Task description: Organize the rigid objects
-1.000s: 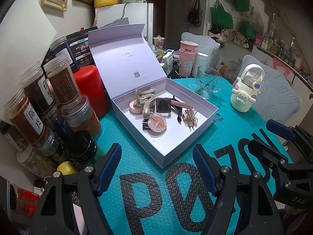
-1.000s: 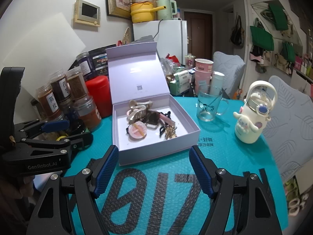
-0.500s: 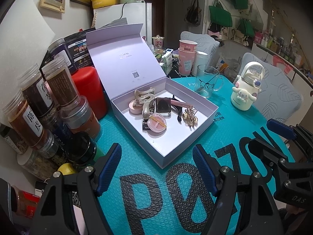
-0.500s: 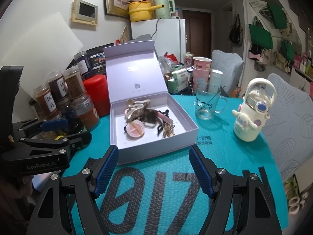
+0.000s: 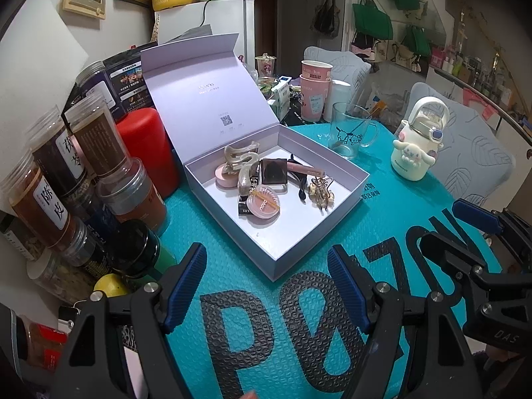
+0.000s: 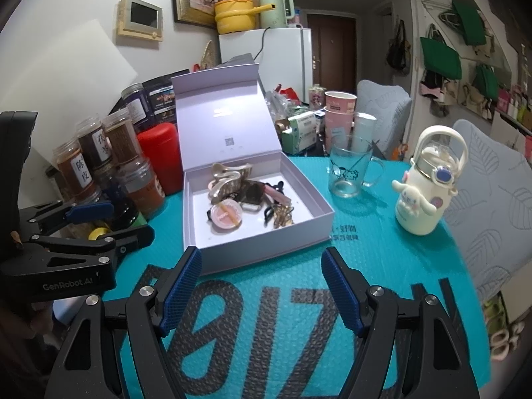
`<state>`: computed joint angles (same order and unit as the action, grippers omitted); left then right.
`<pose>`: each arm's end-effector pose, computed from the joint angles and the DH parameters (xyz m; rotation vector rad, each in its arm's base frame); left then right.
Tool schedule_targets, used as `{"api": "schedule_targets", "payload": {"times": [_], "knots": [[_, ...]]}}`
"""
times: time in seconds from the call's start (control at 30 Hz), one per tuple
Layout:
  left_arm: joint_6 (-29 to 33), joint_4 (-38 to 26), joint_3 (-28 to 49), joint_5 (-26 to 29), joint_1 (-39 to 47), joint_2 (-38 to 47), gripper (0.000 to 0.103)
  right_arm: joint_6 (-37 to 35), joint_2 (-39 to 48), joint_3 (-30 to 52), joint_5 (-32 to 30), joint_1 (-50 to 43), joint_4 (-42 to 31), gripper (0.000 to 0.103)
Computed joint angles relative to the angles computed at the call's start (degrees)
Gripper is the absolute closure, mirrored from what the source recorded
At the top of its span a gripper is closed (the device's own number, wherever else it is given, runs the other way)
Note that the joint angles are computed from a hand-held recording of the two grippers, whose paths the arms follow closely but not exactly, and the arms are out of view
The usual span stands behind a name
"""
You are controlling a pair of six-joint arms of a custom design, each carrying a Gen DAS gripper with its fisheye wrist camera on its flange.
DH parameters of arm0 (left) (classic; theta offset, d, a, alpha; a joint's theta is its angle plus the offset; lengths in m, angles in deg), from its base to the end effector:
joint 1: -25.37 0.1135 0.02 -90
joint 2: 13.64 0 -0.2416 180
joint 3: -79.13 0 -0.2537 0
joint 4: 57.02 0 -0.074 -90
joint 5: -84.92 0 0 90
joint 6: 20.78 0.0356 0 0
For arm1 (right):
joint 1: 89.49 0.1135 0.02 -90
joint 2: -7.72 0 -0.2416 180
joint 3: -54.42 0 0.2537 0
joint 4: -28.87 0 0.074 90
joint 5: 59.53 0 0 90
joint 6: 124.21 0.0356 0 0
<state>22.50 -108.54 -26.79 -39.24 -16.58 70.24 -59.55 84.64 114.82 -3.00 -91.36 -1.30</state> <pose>0.2319 -0.1816 0.2198 -0.2856 2.3683 0.0978 0.2802 0.0105 0.2012 -0.7190 2.1435 0.4464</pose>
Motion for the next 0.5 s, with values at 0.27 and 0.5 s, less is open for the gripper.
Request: {"api": "schedule_targets", "payload": {"times": [0.27,0.5], "knots": [[-0.1,0.1,-0.3,0.1,0.2,0.5,0.028,0.2,0.3,-0.2,0.7,0.3,0.3,0.028],[-0.2,0.7,-1.0,0.2,0.5,0.4,0.028,0.4,0.4,-0.4,0.9,0.5,0.5,0.028]]}}
